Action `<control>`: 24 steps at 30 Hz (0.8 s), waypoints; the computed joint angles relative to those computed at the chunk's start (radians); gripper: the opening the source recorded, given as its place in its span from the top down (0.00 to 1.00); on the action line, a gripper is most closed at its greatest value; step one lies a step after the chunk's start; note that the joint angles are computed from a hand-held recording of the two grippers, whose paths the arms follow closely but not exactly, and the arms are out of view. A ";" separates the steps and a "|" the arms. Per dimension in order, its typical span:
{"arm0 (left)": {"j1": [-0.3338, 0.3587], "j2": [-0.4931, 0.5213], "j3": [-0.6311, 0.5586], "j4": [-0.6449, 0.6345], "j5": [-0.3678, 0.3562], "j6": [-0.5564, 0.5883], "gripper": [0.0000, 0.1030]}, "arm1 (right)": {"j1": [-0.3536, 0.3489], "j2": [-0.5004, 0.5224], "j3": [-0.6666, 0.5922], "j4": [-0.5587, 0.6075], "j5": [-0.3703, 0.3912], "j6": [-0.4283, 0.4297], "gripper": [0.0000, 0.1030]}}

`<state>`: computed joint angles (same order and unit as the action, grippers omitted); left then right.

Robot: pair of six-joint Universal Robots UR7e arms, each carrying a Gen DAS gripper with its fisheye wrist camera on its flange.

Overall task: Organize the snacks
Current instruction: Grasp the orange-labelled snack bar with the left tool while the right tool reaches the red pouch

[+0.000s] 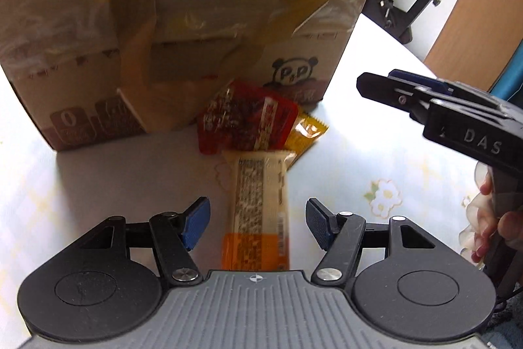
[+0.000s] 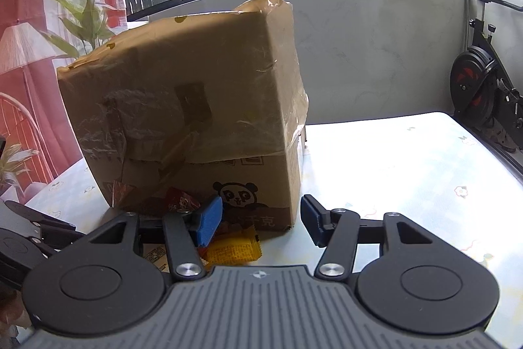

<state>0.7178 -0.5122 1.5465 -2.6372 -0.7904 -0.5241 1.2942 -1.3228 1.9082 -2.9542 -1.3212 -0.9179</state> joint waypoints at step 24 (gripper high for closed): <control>-0.025 -0.145 0.240 -0.124 0.084 -0.155 0.62 | 0.097 0.075 -0.053 0.218 -0.058 -0.203 0.45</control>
<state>0.6929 -0.6576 1.7863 -2.7615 -0.7061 -0.6791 1.3914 -1.2474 1.8551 -2.7357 -1.3796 -1.1211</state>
